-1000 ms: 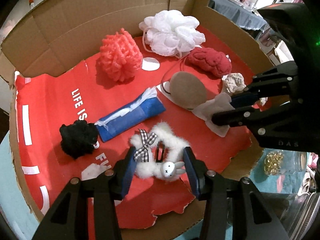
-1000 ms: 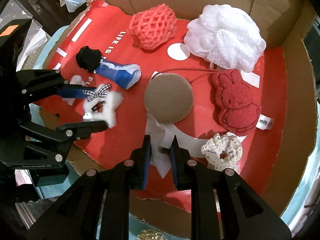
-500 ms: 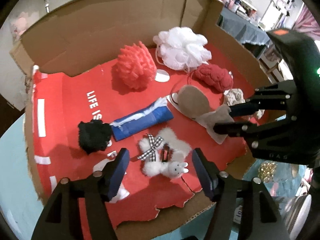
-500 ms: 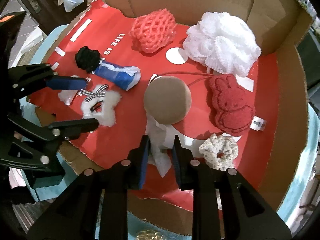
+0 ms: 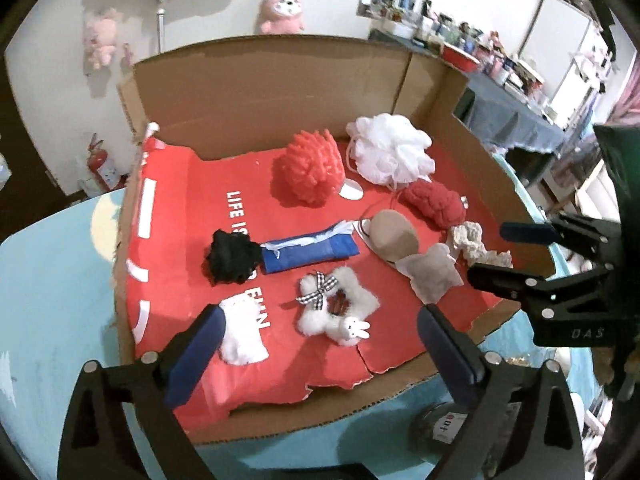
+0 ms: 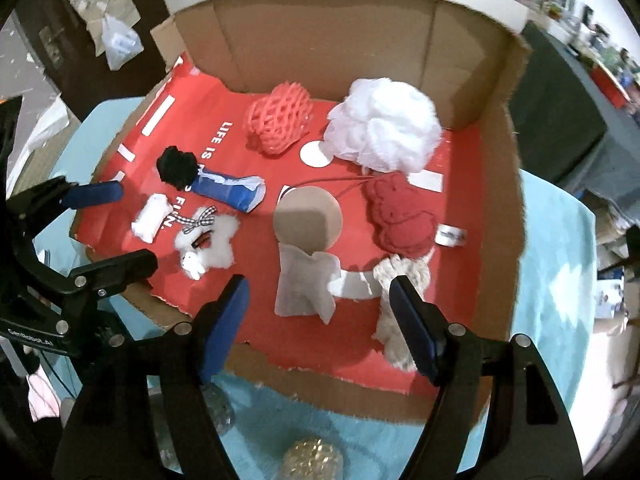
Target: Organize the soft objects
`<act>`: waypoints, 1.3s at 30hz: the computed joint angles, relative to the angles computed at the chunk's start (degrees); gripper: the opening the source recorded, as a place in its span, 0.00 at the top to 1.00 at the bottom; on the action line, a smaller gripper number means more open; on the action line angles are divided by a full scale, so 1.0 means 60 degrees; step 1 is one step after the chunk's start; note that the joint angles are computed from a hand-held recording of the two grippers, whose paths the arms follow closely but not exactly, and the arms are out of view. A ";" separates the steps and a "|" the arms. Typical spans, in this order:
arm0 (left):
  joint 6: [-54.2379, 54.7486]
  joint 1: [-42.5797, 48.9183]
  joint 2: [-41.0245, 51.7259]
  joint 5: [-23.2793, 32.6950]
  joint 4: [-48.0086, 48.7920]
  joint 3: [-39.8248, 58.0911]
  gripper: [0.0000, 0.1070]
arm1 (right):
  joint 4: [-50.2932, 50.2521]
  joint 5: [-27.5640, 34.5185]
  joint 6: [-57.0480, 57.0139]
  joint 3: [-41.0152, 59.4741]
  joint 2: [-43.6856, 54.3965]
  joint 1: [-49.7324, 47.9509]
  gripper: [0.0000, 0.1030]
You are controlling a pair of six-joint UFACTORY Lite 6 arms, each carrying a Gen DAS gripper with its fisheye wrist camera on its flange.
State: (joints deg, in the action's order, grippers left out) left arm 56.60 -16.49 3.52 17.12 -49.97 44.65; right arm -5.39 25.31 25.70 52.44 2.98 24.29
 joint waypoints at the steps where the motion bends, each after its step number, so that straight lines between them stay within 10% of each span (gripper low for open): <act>1: -0.0208 -0.0018 -0.0157 -0.0118 0.0085 -0.0152 0.07 | -0.0519 0.0050 0.0747 -0.0180 -0.0236 0.0120 0.29; 17: -0.2629 -0.0786 -0.0213 -0.1520 0.1453 -0.1105 0.07 | -0.3327 -0.0706 0.5284 -0.1652 -0.0495 0.0847 0.26; 39: -0.3707 -0.0952 0.0063 -0.1925 0.2336 -0.1214 0.07 | -0.4652 -0.0807 0.6870 -0.1779 -0.0158 0.1090 0.26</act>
State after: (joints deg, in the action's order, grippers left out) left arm 34.35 -22.20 3.90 5.58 -35.95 37.36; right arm -33.30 20.47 66.92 41.77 2.03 30.83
